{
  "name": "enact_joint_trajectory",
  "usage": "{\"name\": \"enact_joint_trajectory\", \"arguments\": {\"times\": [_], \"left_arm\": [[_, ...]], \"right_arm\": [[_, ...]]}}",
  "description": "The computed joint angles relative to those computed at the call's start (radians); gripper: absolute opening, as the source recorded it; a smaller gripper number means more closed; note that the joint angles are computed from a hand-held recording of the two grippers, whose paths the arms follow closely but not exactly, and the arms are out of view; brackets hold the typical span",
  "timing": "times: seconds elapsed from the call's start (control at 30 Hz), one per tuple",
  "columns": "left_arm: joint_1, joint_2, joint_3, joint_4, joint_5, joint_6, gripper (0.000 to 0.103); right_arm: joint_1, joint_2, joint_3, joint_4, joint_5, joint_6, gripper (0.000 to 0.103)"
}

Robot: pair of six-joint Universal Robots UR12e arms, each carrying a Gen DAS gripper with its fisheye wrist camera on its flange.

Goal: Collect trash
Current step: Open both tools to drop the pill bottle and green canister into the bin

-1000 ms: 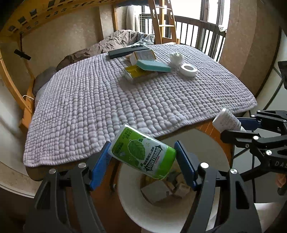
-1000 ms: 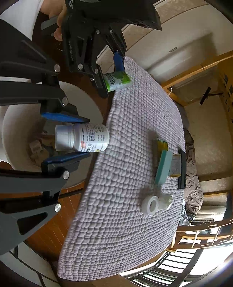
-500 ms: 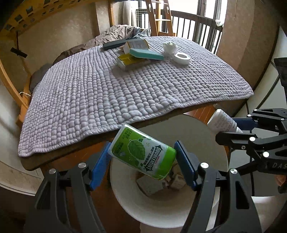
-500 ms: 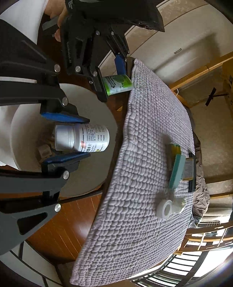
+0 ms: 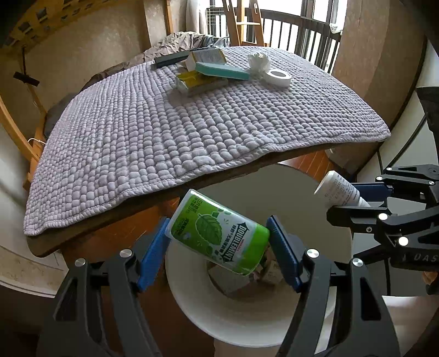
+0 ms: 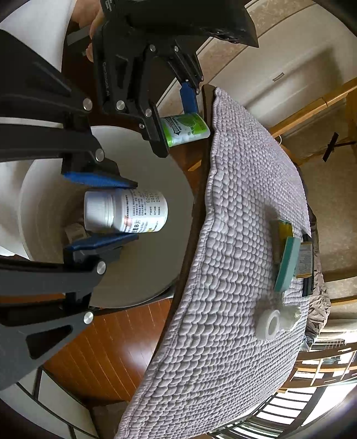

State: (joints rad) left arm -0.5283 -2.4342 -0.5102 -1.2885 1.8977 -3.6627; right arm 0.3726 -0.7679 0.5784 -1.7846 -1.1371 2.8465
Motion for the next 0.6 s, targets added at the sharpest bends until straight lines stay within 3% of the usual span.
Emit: {"name": "enact_joint_trajectory", "arguments": {"times": [0.6], "left_arm": [[0.001,-0.008,0.002,-0.032,-0.026,-0.007,0.072]], "right_arm": [[0.004,0.000,0.017,0.003,-0.017,-0.001,0.031]]}}
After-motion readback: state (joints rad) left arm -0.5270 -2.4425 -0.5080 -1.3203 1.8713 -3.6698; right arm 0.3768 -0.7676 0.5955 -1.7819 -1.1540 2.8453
